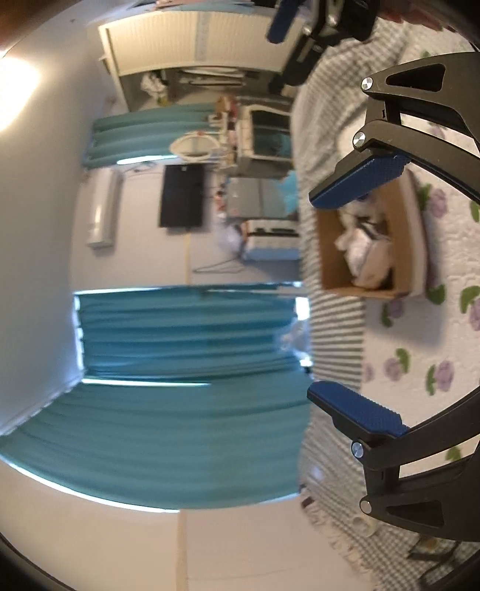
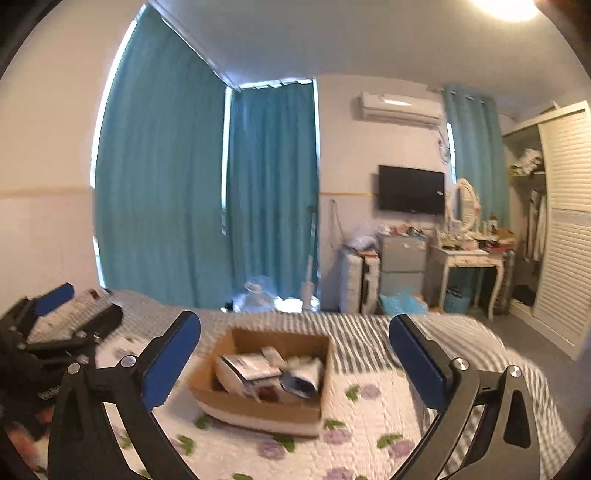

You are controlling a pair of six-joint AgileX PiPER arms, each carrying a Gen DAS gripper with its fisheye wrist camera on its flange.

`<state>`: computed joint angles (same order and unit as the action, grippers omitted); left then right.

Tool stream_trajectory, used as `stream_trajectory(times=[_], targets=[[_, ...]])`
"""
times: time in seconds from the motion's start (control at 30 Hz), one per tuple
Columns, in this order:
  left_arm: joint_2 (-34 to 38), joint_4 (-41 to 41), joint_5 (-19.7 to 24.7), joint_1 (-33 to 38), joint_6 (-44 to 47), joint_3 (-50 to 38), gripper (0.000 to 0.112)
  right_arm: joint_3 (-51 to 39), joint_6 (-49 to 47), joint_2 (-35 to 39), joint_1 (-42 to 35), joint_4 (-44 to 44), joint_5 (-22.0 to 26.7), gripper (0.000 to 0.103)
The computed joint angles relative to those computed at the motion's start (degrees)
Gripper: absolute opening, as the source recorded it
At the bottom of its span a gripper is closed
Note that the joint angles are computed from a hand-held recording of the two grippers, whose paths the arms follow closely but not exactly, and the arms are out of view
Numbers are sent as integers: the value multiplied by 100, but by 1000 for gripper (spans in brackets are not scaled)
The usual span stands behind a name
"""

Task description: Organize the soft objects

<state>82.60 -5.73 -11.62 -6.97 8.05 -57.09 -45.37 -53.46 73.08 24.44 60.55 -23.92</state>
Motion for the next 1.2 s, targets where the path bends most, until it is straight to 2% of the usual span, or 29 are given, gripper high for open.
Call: stream_trajectory(times=[0.1,0.2,0.3,0.37,0.5,0.63,1.0,1.2], targets=[[198,-291,-350,-43,320,239,96,47,1172,557,-225,-1042,102,103],[325,624,-226,105,-713,271,96,-125,1034,1017,-204,-966,16,103],[300,884,-198,174,-1020,345,96,-190,1572,1262,-305,-1434,109,103],[189,1027,-241,182,-1172,479,96,-280,1416,1374,-291,-1256,141,103],[136,1077,-248,170,-1167,555,96,-186,1696,1320,-301,-1490,157,103],[211,1719,-354,312,-1749,569,96,-48,1746,1216,-201,-1508,-36,103],[333,2629,-321,435,-2683,472,96,-32,1647,1104,-178,-1428,2,103],[384,2665,-300,432,-2658,452,96,-41,1583,1126,-144,-1382,27,103]])
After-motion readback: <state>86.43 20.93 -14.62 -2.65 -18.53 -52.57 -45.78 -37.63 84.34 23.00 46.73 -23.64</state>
